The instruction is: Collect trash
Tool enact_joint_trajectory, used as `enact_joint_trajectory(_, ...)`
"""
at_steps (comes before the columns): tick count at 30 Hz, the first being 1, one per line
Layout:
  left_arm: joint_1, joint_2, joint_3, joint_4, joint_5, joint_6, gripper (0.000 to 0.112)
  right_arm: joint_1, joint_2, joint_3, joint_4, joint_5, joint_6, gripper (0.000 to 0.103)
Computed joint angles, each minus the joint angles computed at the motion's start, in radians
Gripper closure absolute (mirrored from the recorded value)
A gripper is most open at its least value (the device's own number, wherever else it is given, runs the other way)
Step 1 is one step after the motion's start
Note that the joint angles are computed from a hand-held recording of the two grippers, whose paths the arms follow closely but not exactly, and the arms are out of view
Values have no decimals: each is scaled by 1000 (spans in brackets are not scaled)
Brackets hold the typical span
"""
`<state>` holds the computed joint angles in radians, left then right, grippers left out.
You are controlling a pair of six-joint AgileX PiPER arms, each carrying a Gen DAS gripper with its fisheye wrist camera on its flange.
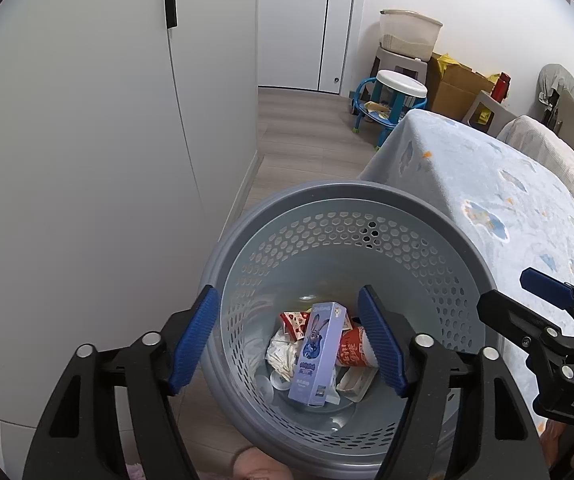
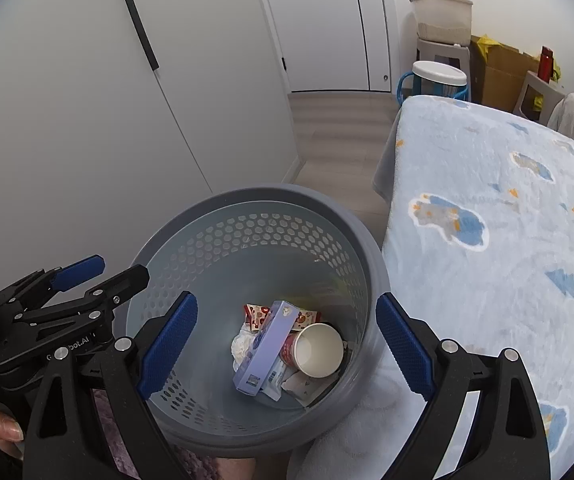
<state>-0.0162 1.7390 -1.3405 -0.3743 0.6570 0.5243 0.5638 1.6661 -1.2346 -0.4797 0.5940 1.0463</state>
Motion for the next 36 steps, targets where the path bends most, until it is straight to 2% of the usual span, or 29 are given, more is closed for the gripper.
enact_joint_trajectory(25, -7, 2, 4, 32, -17, -21, 30, -2, -14, 23, -6, -8, 14, 12)
enact_joint_trajectory(36, -10, -2, 5, 64, -19, -59, 29, -2, -14, 23, -4, -7, 11, 12)
